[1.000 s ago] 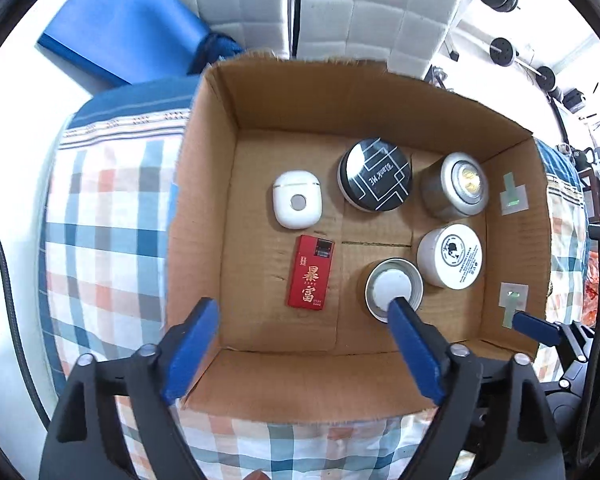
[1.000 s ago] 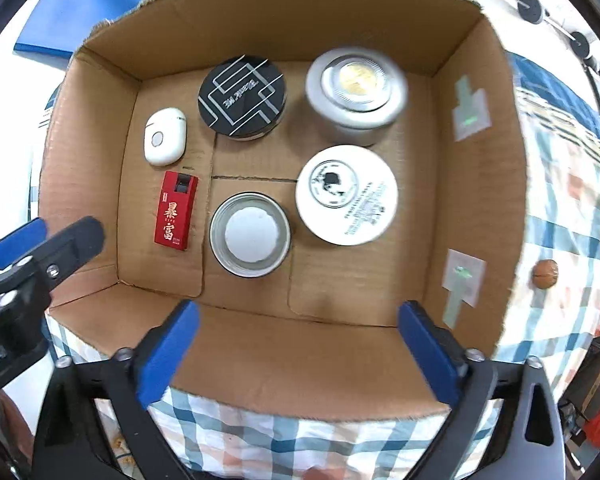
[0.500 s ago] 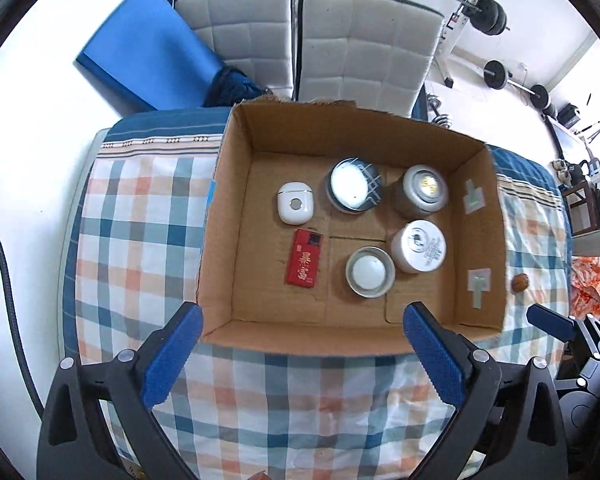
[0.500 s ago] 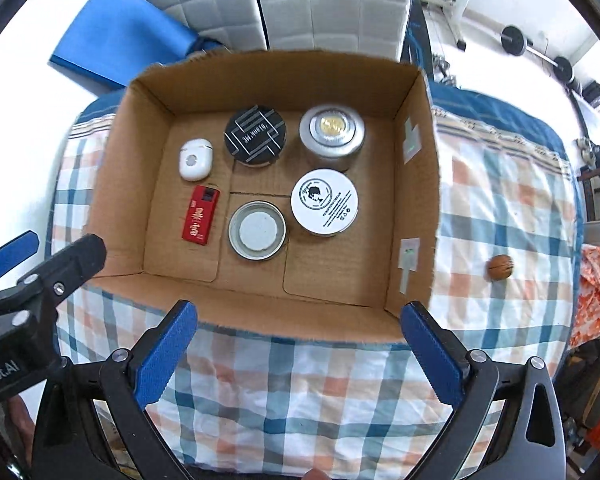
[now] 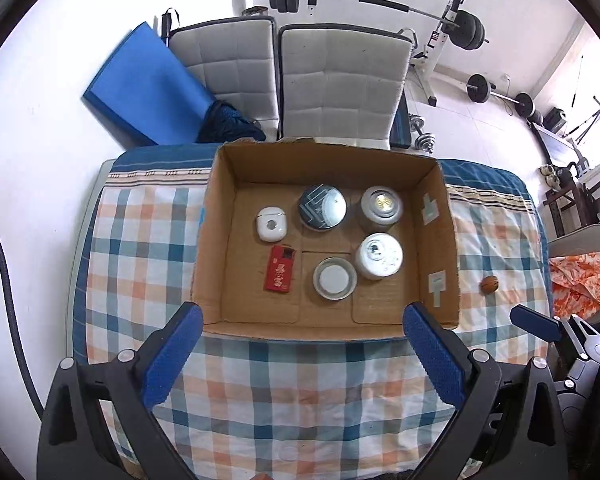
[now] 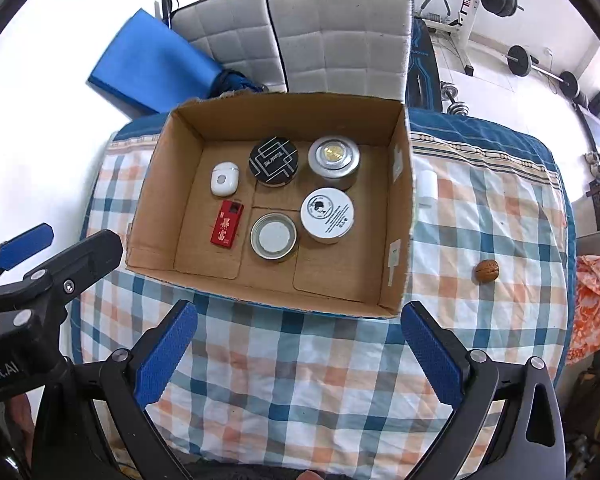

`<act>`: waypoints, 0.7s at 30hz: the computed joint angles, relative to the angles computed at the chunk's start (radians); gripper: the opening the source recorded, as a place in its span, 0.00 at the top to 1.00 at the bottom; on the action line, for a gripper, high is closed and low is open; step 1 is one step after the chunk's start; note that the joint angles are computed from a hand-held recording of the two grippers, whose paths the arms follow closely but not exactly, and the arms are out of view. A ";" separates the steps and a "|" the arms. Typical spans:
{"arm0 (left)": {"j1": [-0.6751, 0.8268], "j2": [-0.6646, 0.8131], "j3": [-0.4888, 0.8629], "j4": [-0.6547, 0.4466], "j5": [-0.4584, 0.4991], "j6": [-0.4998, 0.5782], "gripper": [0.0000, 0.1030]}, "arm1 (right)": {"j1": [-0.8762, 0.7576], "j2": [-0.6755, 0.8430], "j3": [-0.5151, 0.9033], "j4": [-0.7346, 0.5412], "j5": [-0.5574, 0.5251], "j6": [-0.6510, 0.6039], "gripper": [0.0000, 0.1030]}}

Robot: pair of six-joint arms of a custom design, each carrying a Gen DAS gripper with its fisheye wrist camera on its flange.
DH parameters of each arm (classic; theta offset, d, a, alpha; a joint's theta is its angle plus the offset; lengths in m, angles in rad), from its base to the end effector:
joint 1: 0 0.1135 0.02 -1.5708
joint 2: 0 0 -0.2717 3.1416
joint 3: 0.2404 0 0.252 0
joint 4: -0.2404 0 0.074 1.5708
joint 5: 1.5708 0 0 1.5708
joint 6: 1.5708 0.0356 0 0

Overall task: Organize rigid objects
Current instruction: 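Move both tools back toward the white cylinder and walnut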

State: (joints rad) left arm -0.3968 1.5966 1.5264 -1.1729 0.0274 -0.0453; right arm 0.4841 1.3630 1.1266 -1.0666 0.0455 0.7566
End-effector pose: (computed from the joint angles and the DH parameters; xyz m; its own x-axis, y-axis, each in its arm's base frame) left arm 0.2861 -0.1210 0.3240 -0.8902 0.3239 -0.3204 0.3545 0.9342 -0.0405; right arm 0.2175 0.1126 0.2747 -0.9325 0.2844 -0.2225 0.2556 0.9551 0.1497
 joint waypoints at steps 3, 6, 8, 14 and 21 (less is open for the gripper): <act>-0.087 0.023 0.026 0.007 -0.011 -0.040 0.00 | -0.094 -0.082 -0.058 -0.016 -0.022 -0.037 0.00; -0.209 0.086 0.062 0.030 -0.028 -0.086 0.00 | -0.291 -0.182 -0.142 -0.054 -0.044 -0.130 0.00; -0.277 0.139 0.086 0.054 -0.032 -0.111 0.00 | -0.462 -0.225 -0.195 -0.067 -0.062 -0.224 0.00; -0.443 0.442 0.315 0.030 -0.128 -0.166 0.00 | -0.989 -0.135 -0.320 0.055 -0.118 -0.564 0.00; -0.524 0.891 0.823 -0.169 -0.311 -0.159 0.00 | -1.207 0.267 -0.357 0.353 -0.191 -0.669 0.12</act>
State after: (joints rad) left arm -0.9212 2.4871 2.3497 -1.3422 -0.2836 -0.2045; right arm -0.7227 1.6299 0.7695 -0.7140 -0.1453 0.0880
